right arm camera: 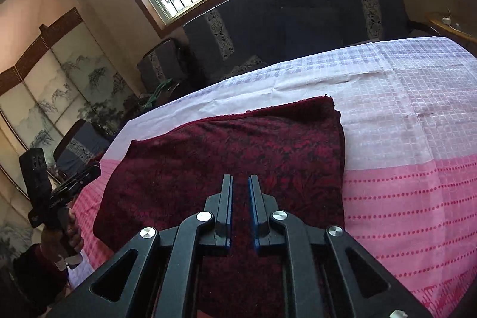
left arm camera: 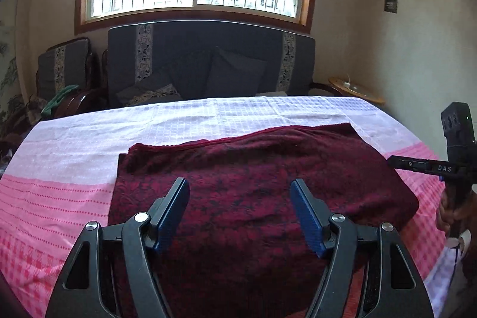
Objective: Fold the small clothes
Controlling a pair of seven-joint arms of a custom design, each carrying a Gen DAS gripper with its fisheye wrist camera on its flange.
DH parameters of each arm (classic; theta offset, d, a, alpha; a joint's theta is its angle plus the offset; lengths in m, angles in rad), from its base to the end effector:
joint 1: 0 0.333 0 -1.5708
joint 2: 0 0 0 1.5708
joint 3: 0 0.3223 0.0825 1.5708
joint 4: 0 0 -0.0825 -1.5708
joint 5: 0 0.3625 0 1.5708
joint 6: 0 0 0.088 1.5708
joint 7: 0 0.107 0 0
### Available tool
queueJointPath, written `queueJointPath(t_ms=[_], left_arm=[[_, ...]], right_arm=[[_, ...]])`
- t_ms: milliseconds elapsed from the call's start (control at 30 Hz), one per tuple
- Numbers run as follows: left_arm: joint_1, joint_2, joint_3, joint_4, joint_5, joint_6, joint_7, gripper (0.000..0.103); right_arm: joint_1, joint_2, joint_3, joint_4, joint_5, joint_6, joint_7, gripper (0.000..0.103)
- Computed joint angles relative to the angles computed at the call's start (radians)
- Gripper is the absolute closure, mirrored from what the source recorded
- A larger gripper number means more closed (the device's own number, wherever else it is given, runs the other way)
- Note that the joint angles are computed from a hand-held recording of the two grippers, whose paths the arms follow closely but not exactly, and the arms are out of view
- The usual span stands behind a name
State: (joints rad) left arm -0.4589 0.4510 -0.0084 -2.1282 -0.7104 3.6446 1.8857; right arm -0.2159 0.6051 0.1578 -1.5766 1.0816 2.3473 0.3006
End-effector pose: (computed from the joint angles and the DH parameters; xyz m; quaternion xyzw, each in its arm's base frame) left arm 0.5627 -0.1894 0.3327 -0.6323 0.6115 -0.3684 0.3009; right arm 0.7029 -0.0473 0.3314 -0.7565 0.4852 -0.0117 0.4384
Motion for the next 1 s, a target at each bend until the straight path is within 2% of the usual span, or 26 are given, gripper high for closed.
queueJointPath(t_ms=[67, 133, 167, 233, 267, 300, 333, 367, 400, 433, 467, 500, 533, 567, 600, 633, 667, 733, 767, 800, 833, 933, 1000], left_arm=[[-0.033, 0.027, -0.001, 0.026, -0.001, -0.046, 0.018, 0.049], [-0.145, 0.070, 0.096, 0.085, -0.113, -0.146, 0.077, 0.058], [-0.171, 0.084, 0.126, 0.095, -0.114, -0.189, 0.047, 0.061], [-0.171, 0.097, 0.130, 0.095, -0.111, -0.231, 0.001, 0.066], [-0.166, 0.101, 0.123, 0.089, -0.105, -0.232, -0.021, 0.067], [-0.152, 0.096, 0.110, 0.080, -0.094, -0.245, -0.041, 0.067], [-0.124, 0.091, 0.082, 0.071, -0.076, -0.234, -0.061, 0.067], [-0.123, 0.089, 0.085, 0.068, -0.066, -0.236, -0.076, 0.068], [-0.147, 0.088, 0.117, 0.063, -0.038, -0.248, -0.107, 0.068], [-0.198, 0.090, 0.167, 0.074, -0.081, -0.275, -0.075, 0.068], [-0.214, 0.079, 0.183, 0.070, -0.077, -0.284, -0.080, 0.068], [-0.195, 0.059, 0.163, 0.049, -0.005, -0.263, -0.142, 0.068], [-0.176, 0.048, 0.128, 0.044, -0.002, -0.228, -0.134, 0.068], [-0.186, 0.045, 0.129, 0.050, 0.002, -0.208, -0.126, 0.068], [-0.167, 0.045, 0.102, 0.061, 0.029, -0.201, -0.122, 0.068], [-0.117, 0.048, 0.054, 0.070, 0.109, -0.203, -0.161, 0.068], [-0.101, 0.062, 0.041, 0.094, 0.162, -0.221, -0.191, 0.068], [-0.120, 0.101, 0.055, 0.161, 0.165, -0.292, -0.180, 0.068], [-0.123, 0.119, 0.061, 0.187, 0.179, -0.332, -0.194, 0.068], [-0.156, 0.138, 0.100, 0.212, 0.184, -0.374, -0.218, 0.068], [-0.165, 0.148, 0.110, 0.224, 0.193, -0.402, -0.239, 0.068], [-0.089, 0.147, 0.023, 0.200, 0.219, -0.372, -0.258, 0.069], [-0.099, 0.145, 0.038, 0.195, 0.244, -0.377, -0.281, 0.069]], right_arm=[[0.002, -0.060, 0.004, -0.115, 0.028, 0.053, -0.083, 0.091], [0.015, -0.083, -0.008, -0.183, 0.038, 0.096, -0.124, 0.091], [0.024, -0.083, -0.018, -0.197, 0.030, 0.105, -0.121, 0.092], [0.040, -0.074, -0.036, -0.208, 0.005, 0.129, -0.091, 0.092], [0.037, -0.067, -0.040, -0.206, -0.008, 0.116, -0.072, 0.093], [0.039, -0.061, -0.045, -0.205, -0.026, 0.114, -0.056, 0.097], [0.033, -0.053, -0.043, -0.202, -0.029, 0.111, -0.051, 0.098], [0.026, -0.052, -0.040, -0.198, -0.033, 0.101, -0.044, 0.098], [0.026, -0.047, -0.043, -0.189, -0.051, 0.089, -0.030, 0.098], [0.021, -0.045, -0.041, -0.184, -0.058, 0.079, -0.023, 0.098], [0.015, -0.044, -0.041, -0.178, -0.064, 0.061, -0.010, 0.098], [0.004, -0.045, -0.037, -0.175, -0.060, 0.042, -0.003, 0.096], [-0.019, -0.055, -0.024, -0.184, -0.026, 0.023, -0.027, 0.092], [-0.042, -0.066, -0.012, -0.195, 0.023, 0.006, -0.063, 0.092], [-0.058, -0.076, -0.007, -0.201, 0.062, -0.022, -0.091, 0.092], [-0.067, -0.080, -0.008, -0.198, 0.084, -0.066, -0.105, 0.092], [-0.069, -0.084, -0.011, -0.197, 0.100, -0.103, -0.115, 0.092], [-0.048, -0.092, -0.023, -0.200, 0.106, -0.137, -0.128, 0.092], [-0.025, -0.095, -0.032, -0.198, 0.088, -0.135, -0.126, 0.092], [-0.002, -0.097, -0.040, -0.203, 0.072, -0.117, -0.132, 0.092], [0.021, -0.103, -0.048, -0.213, 0.047, -0.097, -0.124, 0.092], [0.073, -0.096, -0.069, -0.234, -0.045, -0.041, -0.081, 0.094], [0.067, -0.100, -0.062, -0.253, -0.050, -0.022, -0.094, 0.096]])
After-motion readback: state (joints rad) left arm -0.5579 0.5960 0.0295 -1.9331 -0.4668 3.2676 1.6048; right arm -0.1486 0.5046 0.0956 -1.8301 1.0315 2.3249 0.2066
